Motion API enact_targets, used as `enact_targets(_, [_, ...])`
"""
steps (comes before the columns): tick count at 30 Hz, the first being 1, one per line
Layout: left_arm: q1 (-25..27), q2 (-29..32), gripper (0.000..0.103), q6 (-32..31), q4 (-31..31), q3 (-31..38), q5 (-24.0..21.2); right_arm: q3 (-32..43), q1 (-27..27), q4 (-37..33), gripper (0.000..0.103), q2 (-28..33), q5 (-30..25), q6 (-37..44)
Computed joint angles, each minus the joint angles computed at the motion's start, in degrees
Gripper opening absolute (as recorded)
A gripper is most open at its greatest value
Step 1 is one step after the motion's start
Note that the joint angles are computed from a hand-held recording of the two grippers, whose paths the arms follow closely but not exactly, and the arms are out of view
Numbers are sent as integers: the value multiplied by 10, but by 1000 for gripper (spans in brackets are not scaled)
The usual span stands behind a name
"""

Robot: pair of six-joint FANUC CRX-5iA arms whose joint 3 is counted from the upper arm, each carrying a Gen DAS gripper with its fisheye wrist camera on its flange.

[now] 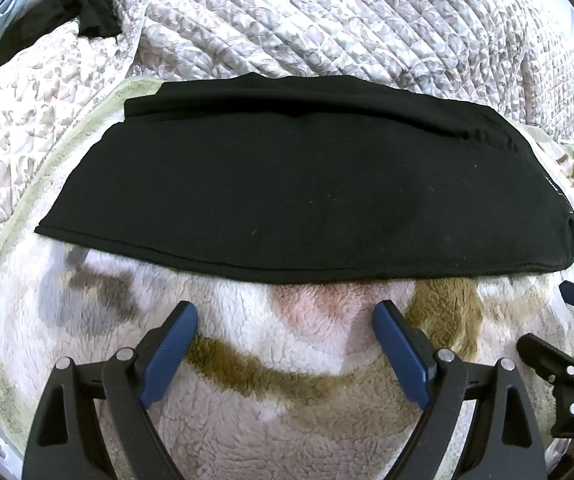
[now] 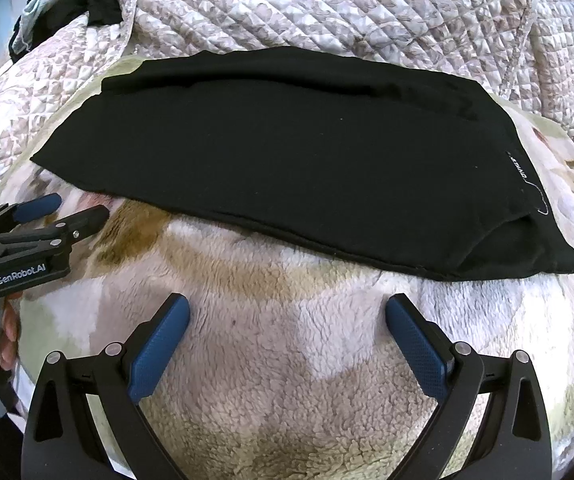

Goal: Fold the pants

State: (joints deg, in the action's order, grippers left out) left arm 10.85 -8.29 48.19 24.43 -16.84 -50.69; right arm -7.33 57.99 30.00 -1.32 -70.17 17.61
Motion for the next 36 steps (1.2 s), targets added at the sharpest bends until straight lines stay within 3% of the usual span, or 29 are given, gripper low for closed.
enact_targets(23, [3, 5, 91, -5, 2, 7, -8, -17, -12, 13, 98, -40, -21, -31])
enact_targets(29, [34, 15, 89, -21, 71, 6, -39, -54, -17, 46, 93, -70, -4, -103])
enact_targets(33, [57, 18, 89, -9, 102, 3, -23, -83, -30, 43, 81, -97, 9, -164])
enact_targets(36, [85, 40, 89, -2, 162, 6, -45, -120, -45, 35, 80, -132, 54, -221])
